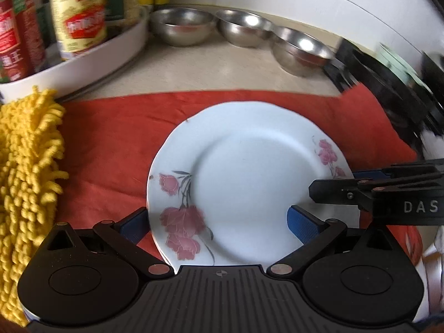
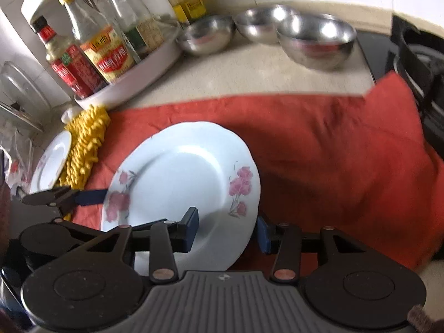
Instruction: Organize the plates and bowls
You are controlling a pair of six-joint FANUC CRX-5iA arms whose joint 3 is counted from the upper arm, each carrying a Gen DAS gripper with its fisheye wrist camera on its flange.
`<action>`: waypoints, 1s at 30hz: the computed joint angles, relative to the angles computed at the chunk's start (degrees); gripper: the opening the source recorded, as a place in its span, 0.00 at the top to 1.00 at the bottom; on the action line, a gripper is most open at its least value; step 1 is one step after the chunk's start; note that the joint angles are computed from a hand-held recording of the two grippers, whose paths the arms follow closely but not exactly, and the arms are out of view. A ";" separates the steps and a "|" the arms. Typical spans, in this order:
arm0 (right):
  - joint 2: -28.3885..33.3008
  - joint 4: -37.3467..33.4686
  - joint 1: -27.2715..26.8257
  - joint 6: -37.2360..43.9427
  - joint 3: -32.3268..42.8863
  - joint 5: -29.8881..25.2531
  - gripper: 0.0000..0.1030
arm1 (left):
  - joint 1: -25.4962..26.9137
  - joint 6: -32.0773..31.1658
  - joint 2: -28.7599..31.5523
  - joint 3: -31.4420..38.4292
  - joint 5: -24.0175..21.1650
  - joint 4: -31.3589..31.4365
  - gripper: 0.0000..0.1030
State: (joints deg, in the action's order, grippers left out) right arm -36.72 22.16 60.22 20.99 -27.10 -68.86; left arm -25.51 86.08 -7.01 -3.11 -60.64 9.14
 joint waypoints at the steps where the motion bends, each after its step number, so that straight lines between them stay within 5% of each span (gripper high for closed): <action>1: 0.54 0.14 -0.83 1.11 0.12 1.35 0.60 | 0.13 0.76 0.29 0.51 0.22 -0.84 0.00; 11: 7.03 -8.03 -10.83 15.53 5.14 6.76 0.58 | -0.44 6.34 1.25 3.57 -0.68 -7.48 0.00; 21: 6.63 -3.87 -12.78 17.00 4.92 10.38 0.46 | -2.53 18.13 -0.17 7.44 -4.10 -20.20 0.00; 30: 11.80 -10.99 -11.63 25.57 9.87 16.24 0.35 | -3.75 24.51 -2.06 10.42 -8.50 -31.90 0.00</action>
State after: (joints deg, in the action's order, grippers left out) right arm -24.92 11.17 48.59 46.57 -17.23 -52.62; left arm -29.27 110.59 -9.06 7.31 -69.14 -22.76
